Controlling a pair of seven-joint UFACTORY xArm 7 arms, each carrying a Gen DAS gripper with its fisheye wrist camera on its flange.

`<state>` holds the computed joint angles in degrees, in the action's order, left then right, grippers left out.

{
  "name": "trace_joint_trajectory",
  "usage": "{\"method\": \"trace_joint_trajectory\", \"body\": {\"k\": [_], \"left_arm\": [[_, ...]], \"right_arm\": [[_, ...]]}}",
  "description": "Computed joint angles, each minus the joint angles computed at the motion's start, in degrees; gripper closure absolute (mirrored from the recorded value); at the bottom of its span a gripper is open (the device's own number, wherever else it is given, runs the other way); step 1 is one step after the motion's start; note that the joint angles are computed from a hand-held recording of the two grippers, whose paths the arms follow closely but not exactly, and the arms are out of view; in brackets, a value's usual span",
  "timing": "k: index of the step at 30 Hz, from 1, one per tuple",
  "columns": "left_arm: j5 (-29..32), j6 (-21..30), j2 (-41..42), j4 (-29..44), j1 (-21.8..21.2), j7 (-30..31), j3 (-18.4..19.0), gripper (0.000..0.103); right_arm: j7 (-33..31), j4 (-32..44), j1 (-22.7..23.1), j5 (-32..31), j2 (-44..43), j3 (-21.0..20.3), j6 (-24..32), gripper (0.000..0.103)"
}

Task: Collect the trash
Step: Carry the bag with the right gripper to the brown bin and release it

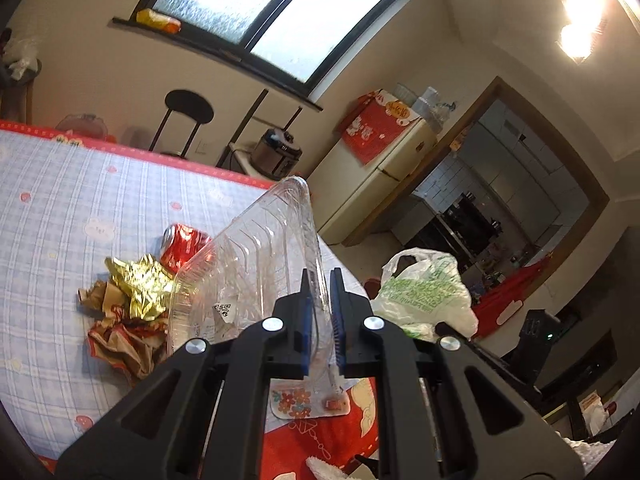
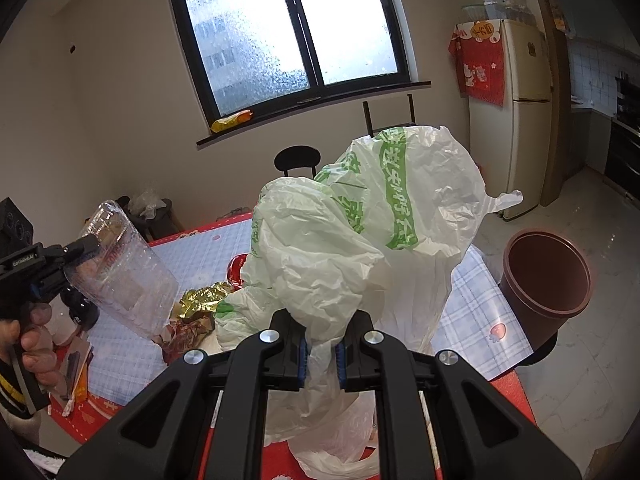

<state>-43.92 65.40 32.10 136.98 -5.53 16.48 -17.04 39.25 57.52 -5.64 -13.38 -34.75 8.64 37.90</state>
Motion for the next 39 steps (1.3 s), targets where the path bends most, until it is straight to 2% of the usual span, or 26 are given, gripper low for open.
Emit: {"method": "trace_joint_trajectory", "body": {"k": [8,13,16,19,25,30,37,39], "left_arm": [[-0.2,-0.6,1.3,5.4,-0.1,0.6,-0.9,0.091],[-0.5,-1.6,0.0,2.4,-1.0,0.2,-0.9,0.091],[0.4,-2.3,-0.2,1.5,-2.3,-0.8,-0.5,0.091],[0.6,-5.4,-2.4,-2.7,-3.7,-1.1,-0.3,0.091],[3.0,-13.6,-5.3,-8.6,-8.9,-6.2,0.7,0.091],[11.2,-16.9,-2.1,-3.6,-16.1,-14.3,1.9,0.091],[23.2,-17.1,4.9,7.4,-25.2,-26.7,4.3,0.091],[26.8,-14.7,8.8,14.2,-27.8,-30.5,5.3,0.091]], "right_arm": [[0.3,-0.7,-1.8,-1.4,-2.9,-0.1,0.6,0.091],[-1.7,-0.2,-3.0,-2.4,-4.4,-0.9,3.2,0.091],[-3.6,-0.4,-3.9,-2.9,-5.3,-2.5,3.9,0.091],[-6.6,-0.8,-4.8,-2.6,-5.7,-5.2,3.9,0.091],[-19.0,0.2,-7.1,-2.9,-3.2,-12.2,3.4,0.091],[-29.8,2.8,-11.4,-3.2,2.0,-17.8,0.6,0.091],[-45.6,7.5,-14.9,2.5,13.1,-25.9,-2.2,0.091],[-49.5,9.3,-15.8,4.3,17.1,-27.3,-2.4,0.091]]}}
